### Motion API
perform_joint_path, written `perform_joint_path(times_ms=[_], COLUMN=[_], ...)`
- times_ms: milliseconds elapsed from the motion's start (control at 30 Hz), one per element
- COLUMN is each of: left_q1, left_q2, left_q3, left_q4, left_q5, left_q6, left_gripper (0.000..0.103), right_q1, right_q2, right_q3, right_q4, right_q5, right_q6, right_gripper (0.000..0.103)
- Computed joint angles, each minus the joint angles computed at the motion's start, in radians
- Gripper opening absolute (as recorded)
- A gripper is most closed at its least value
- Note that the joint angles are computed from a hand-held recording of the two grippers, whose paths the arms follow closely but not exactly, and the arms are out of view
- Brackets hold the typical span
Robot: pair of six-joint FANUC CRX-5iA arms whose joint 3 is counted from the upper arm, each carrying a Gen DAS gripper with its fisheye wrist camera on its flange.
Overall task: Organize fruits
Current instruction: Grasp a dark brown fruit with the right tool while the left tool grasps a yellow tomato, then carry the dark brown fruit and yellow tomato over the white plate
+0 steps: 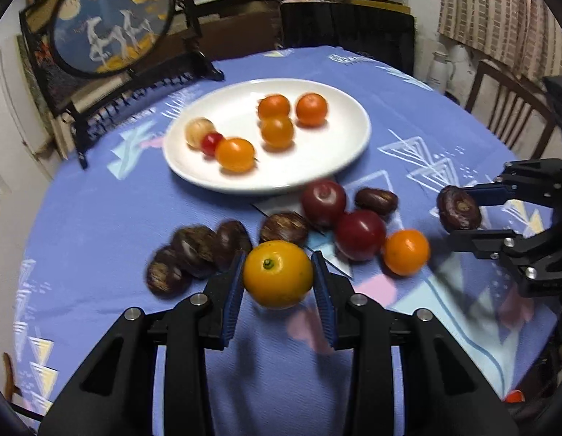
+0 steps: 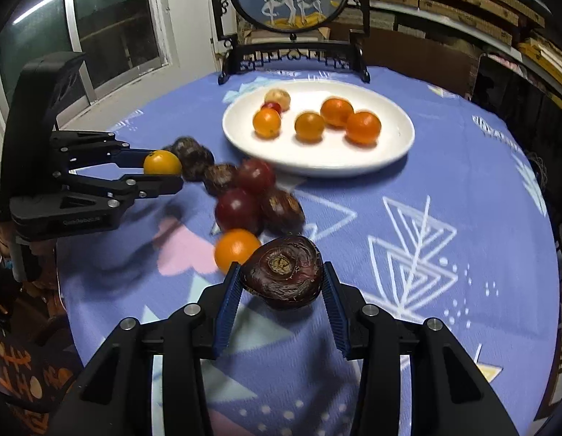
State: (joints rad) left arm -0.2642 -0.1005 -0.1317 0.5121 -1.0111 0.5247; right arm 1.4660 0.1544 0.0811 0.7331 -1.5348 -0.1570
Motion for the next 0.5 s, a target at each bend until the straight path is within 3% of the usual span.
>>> perform_joint_path(times_ms=[233, 500], left_q1=[-0.044, -0.125], left_q2=[0.046, 0.16], left_q3=[0.105, 0.277], left_q4=[-0.028, -0.157], left_q5=[0.078, 0.158], left_q6=[0.11, 0.303], left_gripper=[0.035, 0.035], right_q1=[-0.041, -0.129], right_q2=[0.004, -0.027], right_q3=[0.032, 0.017], right_q4=[0.127, 0.216], right_q5=[-0.006, 0.043], right_q6=[0.043, 0.055], right_gripper=[0.044, 0.044])
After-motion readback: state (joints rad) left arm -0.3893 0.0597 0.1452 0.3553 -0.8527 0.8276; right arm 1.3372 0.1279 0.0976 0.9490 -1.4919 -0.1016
